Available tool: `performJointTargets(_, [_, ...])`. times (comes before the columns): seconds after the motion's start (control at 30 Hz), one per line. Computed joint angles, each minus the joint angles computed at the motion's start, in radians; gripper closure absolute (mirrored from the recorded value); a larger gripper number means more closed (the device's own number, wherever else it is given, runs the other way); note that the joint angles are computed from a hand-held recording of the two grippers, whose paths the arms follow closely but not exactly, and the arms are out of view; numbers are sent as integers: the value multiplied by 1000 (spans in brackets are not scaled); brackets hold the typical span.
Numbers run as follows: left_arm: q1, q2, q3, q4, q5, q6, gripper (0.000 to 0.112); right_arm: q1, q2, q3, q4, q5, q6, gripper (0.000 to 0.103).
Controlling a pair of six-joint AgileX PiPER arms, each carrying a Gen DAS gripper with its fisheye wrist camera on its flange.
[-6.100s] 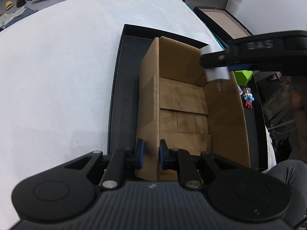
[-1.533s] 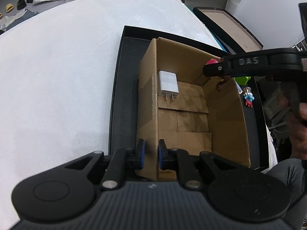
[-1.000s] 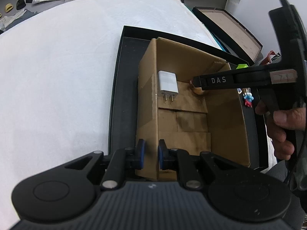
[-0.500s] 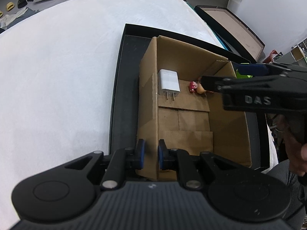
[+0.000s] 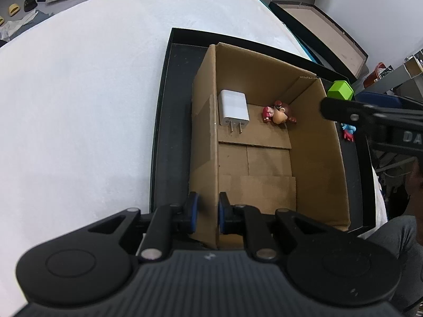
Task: Organize rigid objects
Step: 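Withdraw the right gripper from the box toward the blue-red figurine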
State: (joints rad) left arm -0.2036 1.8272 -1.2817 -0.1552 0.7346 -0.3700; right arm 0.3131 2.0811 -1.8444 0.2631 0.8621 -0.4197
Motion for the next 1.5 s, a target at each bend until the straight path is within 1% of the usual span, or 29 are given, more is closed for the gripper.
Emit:
performJointTargets(0.1, [-4, 0, 1, 8, 0, -11, 99, -25, -20, 39, 34, -24, -33, 7])
performJointTargets(0.27, [-10, 6, -8, 26, 13, -21, 99, -69, -33, 70, 83, -17, -56, 7])
performJointTargets(0.33, [-13, 11, -16, 36, 19, -31, 99, -83, -50, 101, 93, -40, -72, 7])
performJointTargets(0.57, [-21, 15, -23, 52, 28, -54, 99, -148, -75, 165, 137, -82, -106, 7])
performJointTargets(0.73, [-23, 20, -32, 61, 38, -61, 99, -201, -67, 173, 171, -92, -126, 7])
performJointTargets(0.83, [-25, 24, -38, 67, 44, -66, 99, -227, -58, 173, 160, -111, -107, 8])
performJointTargets(0.9, [-26, 24, -40, 69, 46, -68, 99, -253, -49, 176, 188, -125, -121, 8])
performJointTargets(1.1, [-28, 26, -43, 74, 51, -73, 100, -290, -3, 137, 134, -122, -42, 8])
performJointTargets(1.13, [-29, 29, -46, 75, 54, -75, 100, -294, 2, 134, 126, -125, -30, 9])
performJointTargets(1.2, [-32, 36, -55, 83, 62, -79, 100, -302, 14, 128, 102, -130, -8, 14])
performJointTargets(1.33, [-35, 47, -69, 91, 74, -85, 99, -325, 54, 95, 77, -116, 50, 20])
performJointTargets(1.4, [-35, 49, -72, 92, 76, -86, 99, -335, 76, 75, 64, -108, 76, 26])
performJointTargets(1.47, [-35, 50, -72, 91, 74, -87, 99, -338, 101, 54, 31, -101, 112, 28])
performJointTargets(1.5, [-36, 49, -70, 90, 71, -86, 99, -337, 110, 46, 17, -102, 123, 30])
